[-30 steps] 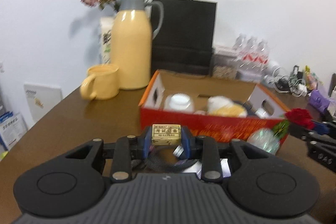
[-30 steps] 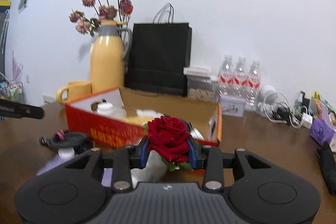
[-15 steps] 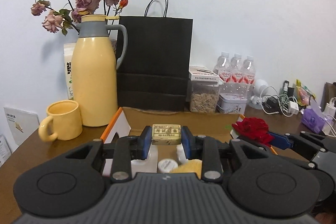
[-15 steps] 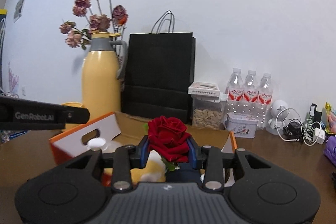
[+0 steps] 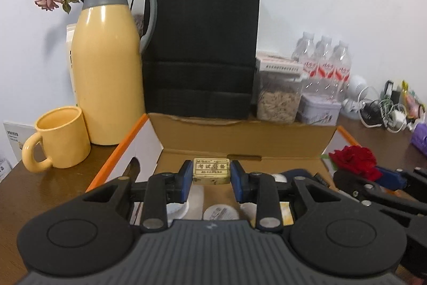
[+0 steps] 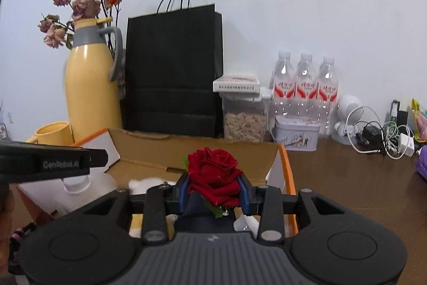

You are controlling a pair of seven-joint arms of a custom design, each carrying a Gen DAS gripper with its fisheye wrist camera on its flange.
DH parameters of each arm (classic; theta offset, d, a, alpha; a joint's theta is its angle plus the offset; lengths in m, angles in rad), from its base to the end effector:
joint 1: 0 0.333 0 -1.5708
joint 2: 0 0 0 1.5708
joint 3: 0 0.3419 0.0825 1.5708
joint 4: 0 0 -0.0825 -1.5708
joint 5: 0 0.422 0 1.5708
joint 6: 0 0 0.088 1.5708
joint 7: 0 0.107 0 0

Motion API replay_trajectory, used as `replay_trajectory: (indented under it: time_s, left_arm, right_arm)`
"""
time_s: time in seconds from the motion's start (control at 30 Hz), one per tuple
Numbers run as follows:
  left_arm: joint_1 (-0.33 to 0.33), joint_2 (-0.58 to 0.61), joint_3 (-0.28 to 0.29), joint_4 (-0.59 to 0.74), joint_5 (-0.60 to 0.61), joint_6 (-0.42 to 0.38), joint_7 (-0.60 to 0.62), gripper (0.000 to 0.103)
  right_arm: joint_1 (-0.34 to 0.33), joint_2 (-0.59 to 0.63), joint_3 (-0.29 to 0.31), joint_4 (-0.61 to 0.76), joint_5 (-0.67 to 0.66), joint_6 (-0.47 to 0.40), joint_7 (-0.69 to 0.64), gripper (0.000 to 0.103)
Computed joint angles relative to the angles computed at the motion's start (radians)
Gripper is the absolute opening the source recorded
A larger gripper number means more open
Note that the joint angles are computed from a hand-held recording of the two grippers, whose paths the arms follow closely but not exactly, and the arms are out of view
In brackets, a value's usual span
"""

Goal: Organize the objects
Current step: 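Lower the tan box and rose into the box and open both tools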

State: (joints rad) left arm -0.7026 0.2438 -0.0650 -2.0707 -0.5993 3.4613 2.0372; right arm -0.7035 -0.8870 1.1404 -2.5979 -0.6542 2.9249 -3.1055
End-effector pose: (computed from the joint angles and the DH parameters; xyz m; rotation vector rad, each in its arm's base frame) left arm 0.5148 -0.4008 0.4403 -1.1505 2.0277 -1.2664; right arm 0.4040 0.2479 0.4250 -1.2039 1.8325 -1.2329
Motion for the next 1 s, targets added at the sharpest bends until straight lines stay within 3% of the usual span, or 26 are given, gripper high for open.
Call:
replay_trajectory:
  time_s: [0.2,0.27,0.33,0.43,0.63,1.0]
  left_arm:
    - [0.076,-0.006,-0.061,-0.028,0.106,0.018,-0.076,0.032]
    - [0.078,-0.007,-0.062,-0.035,0.113,0.039,-0.079,0.054]
    - [0.078,-0.005,-0.066,-0.038,0.106,0.074,-0.074,0.102]
    - [0.098,-0.006,-0.089,-0.045,0.092,0.119,-0.073,0.103]
    - [0.123,-0.016,-0.115,-0.048,0.078,0.115,-0.064,0.103]
    - [0.211,-0.049,-0.172,-0.107,0.252,0.159,-0.2,0.103]
  right_arm:
    - [0.013,0.004,-0.006,-0.011,0.007,0.012,0.001,0.04]
    - [0.02,0.003,-0.01,-0.016,0.008,0.016,-0.002,0.054]
    - [0.027,-0.013,-0.01,-0.02,0.011,0.017,0.004,0.094]
    - [0.03,-0.04,-0.008,-0.024,0.016,0.018,0.009,0.103]
    - [0.042,-0.043,-0.011,-0.023,0.026,0.007,-0.001,0.103]
    - [0.097,-0.034,-0.042,-0.028,0.017,-0.034,-0.001,0.103]
